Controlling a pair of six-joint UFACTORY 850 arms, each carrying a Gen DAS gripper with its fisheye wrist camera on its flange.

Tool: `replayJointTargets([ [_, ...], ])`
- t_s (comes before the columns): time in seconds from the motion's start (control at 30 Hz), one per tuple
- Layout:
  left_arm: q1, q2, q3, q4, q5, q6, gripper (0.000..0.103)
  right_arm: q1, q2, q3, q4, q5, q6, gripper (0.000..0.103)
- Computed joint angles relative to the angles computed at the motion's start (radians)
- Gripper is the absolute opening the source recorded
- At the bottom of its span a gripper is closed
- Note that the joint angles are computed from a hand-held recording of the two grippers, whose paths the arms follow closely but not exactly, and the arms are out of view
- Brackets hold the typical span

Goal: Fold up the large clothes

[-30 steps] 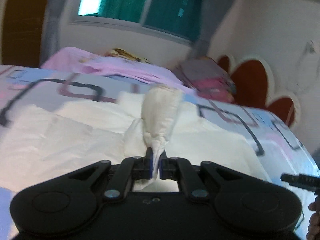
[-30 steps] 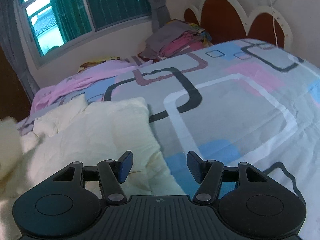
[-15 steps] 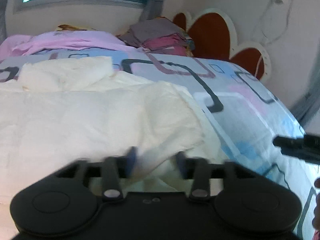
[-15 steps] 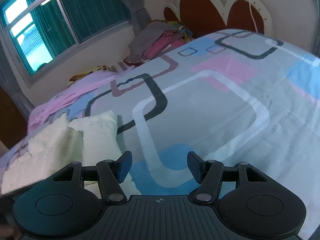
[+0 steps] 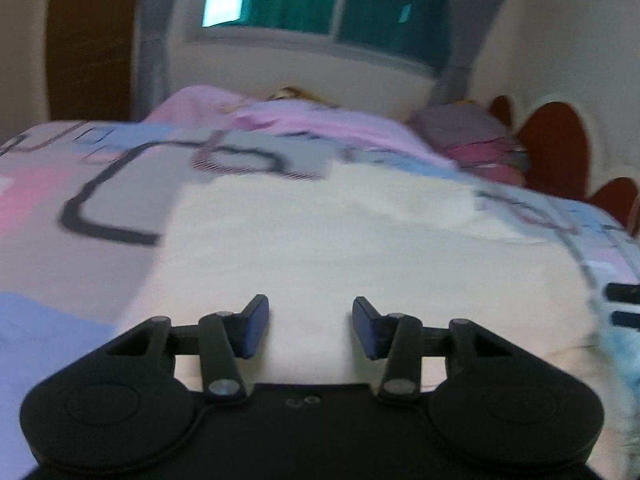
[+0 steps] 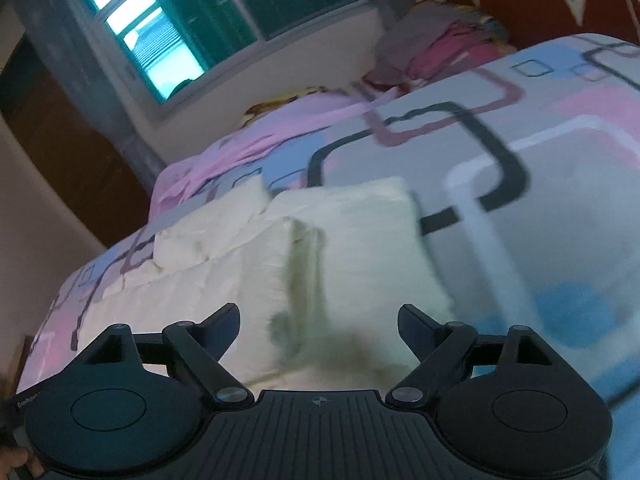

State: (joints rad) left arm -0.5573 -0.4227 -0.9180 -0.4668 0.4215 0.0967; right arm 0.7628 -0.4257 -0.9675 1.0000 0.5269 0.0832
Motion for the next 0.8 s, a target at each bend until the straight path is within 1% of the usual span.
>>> replayJointTargets([
  [0.03, 0.009, -0.01, -0.006, 0.001, -0.007, 0.001, 0.04, -0.003, -0.012, -0.01, -0.036, -0.006, 0.034, 0.084],
  [0.07, 0.02, -0.019, -0.008, 0.017, -0.013, -0.012, 0.04, -0.007, -0.025, -0.024, -0.041, -0.021, 0.036, 0.069],
  [0.1, 0.032, -0.03, -0.011, 0.05, -0.02, -0.038, 0.039, -0.015, -0.038, -0.038, -0.053, -0.046, 0.046, 0.048],
  [0.13, 0.035, -0.041, -0.02, 0.069, -0.025, -0.054, 0.039, -0.022, -0.049, -0.047, -0.086, -0.068, 0.079, 0.04],
  [0.17, 0.04, -0.047, -0.019, 0.094, -0.019, -0.074, 0.039, -0.03, -0.059, -0.053, -0.119, -0.083, 0.11, 0.024],
  [0.2, 0.044, -0.052, -0.019, 0.111, -0.014, -0.085, 0.039, -0.03, -0.064, -0.058, -0.11, -0.094, 0.098, 0.014],
  [0.27, 0.045, -0.054, -0.008, 0.123, 0.002, -0.094, 0.04, -0.014, -0.059, -0.054, -0.034, -0.074, 0.024, 0.01],
  [0.33, 0.049, -0.058, -0.009, 0.157, 0.006, -0.125, 0.04, 0.003, -0.054, -0.054, 0.044, -0.065, -0.066, 0.01],
  [0.4, 0.054, -0.062, -0.009, 0.193, 0.001, -0.148, 0.04, 0.009, -0.077, -0.078, 0.13, -0.074, -0.184, 0.01],
  [0.43, 0.06, -0.066, -0.013, 0.231, -0.007, -0.178, 0.04, 0.003, -0.09, -0.092, 0.151, -0.086, -0.203, 0.01],
  [0.47, 0.067, -0.069, -0.02, 0.271, -0.023, -0.21, 0.04, -0.003, -0.094, -0.096, 0.149, -0.087, -0.184, 0.01],
  [0.5, 0.072, -0.067, -0.029, 0.288, -0.042, -0.221, 0.04, -0.004, -0.093, -0.104, 0.171, -0.075, -0.195, 0.01],
  [0.53, 0.075, -0.062, -0.033, 0.286, -0.048, -0.215, 0.044, 0.001, -0.086, -0.107, 0.231, -0.045, -0.249, 0.01],
  [0.57, 0.074, -0.049, -0.03, 0.263, -0.032, -0.182, 0.048, 0.011, -0.077, -0.11, 0.297, 0.002, -0.318, 0.017],
  [0.6, 0.074, -0.04, -0.029, 0.24, -0.008, -0.146, 0.06, 0.019, -0.069, -0.111, 0.321, 0.046, -0.347, 0.038],
  [0.63, 0.074, -0.038, -0.034, 0.221, 0.008, -0.115, 0.066, 0.021, -0.063, -0.109, 0.303, 0.072, -0.343, 0.044],
  [0.67, 0.078, -0.046, -0.054, 0.227, 0.007, -0.101, 0.066, 0.013, -0.063, -0.116, 0.276, 0.066, -0.344, 0.044],
  [0.7, 0.082, -0.057, -0.078, 0.244, -0.002, -0.101, 0.066, 0.005, -0.074, -0.14, 0.291, 0.051, -0.387, 0.044],
  [0.8, 0.094, -0.124, -0.189, 0.295, -0.055, -0.095, 0.066, -0.012, -0.127, -0.221, 0.326, 0.024, -0.509, 0.044],
])
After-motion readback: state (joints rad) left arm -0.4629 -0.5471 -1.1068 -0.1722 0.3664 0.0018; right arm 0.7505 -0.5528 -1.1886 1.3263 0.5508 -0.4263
